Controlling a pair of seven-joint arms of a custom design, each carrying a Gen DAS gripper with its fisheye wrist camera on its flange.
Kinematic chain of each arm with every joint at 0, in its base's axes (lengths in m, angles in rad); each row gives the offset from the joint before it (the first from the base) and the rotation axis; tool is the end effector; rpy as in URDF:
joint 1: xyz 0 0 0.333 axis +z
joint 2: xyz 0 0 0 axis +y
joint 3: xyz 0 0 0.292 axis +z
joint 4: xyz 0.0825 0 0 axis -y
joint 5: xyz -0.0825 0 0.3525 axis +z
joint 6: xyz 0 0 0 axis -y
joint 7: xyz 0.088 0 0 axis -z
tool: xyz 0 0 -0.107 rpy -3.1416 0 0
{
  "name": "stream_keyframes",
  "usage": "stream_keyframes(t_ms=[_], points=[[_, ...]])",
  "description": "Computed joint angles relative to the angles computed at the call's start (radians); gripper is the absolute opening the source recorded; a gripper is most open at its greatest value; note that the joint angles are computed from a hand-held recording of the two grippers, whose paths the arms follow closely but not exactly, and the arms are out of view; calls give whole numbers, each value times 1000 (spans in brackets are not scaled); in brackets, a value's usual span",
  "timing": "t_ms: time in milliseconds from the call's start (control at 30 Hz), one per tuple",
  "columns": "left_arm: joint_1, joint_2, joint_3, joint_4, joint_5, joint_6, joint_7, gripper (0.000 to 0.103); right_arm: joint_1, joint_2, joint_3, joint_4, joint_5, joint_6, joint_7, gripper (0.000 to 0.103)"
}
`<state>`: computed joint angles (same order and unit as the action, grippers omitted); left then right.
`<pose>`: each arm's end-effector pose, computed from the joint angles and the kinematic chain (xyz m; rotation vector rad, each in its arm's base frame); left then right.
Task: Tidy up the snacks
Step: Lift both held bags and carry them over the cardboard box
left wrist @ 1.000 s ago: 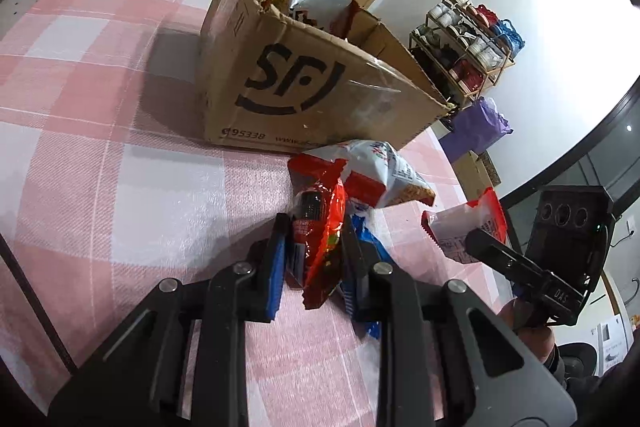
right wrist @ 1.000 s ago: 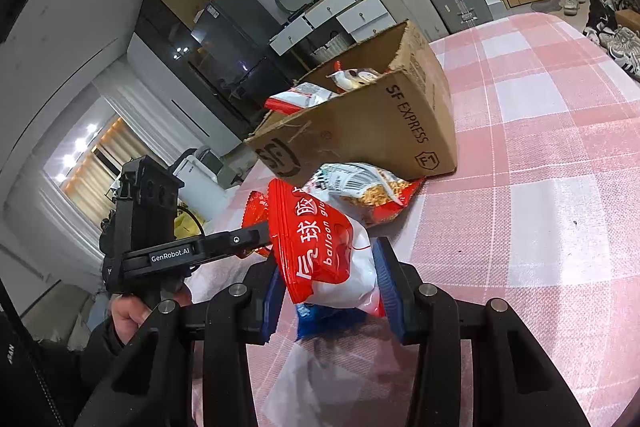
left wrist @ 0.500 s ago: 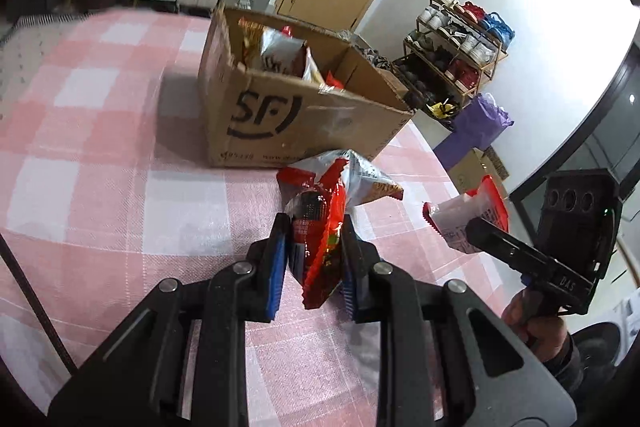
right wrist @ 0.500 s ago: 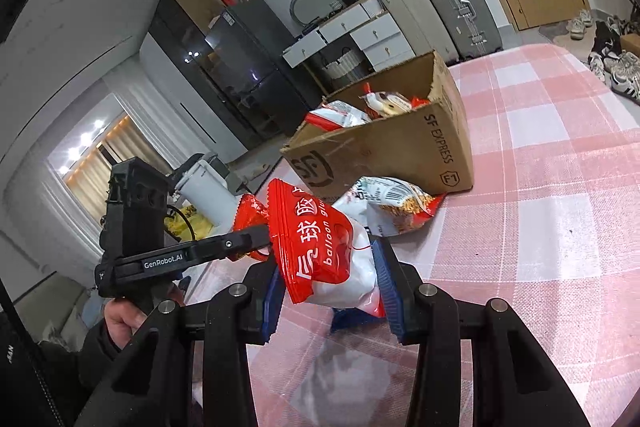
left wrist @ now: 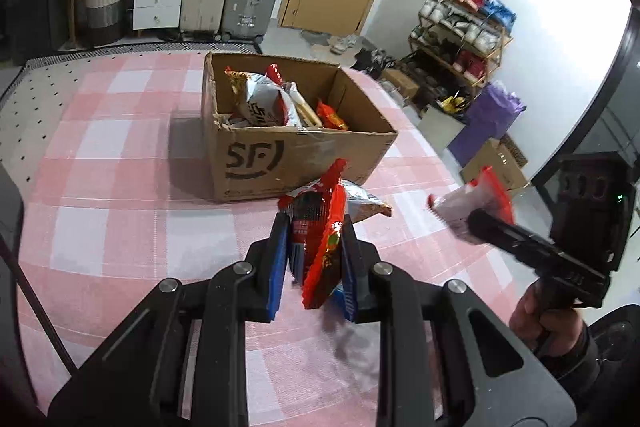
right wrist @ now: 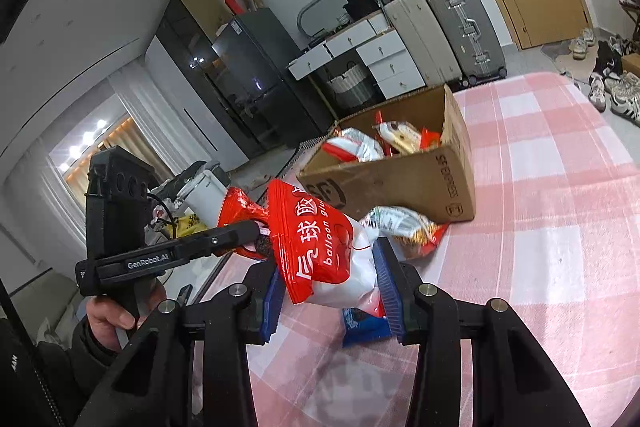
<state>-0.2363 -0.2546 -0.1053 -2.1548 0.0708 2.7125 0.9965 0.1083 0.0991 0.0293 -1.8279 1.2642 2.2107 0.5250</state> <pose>0.4733 -0.1764 0.5898 -2.0046 1.6848 -1.0274 0.5828 0.1121 0.5136 -1.7402 1.0288 0.1473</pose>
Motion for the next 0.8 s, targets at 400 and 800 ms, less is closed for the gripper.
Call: stream_keyframes(t_ms=[400,800], points=[[18,41,-4,151,7,-98,43,20,-1,43,11,146,-53,-11,33,42],[69,174,-23,429,-56,-203,152,21,-12,195,52,435,-164,-19,167,42]])
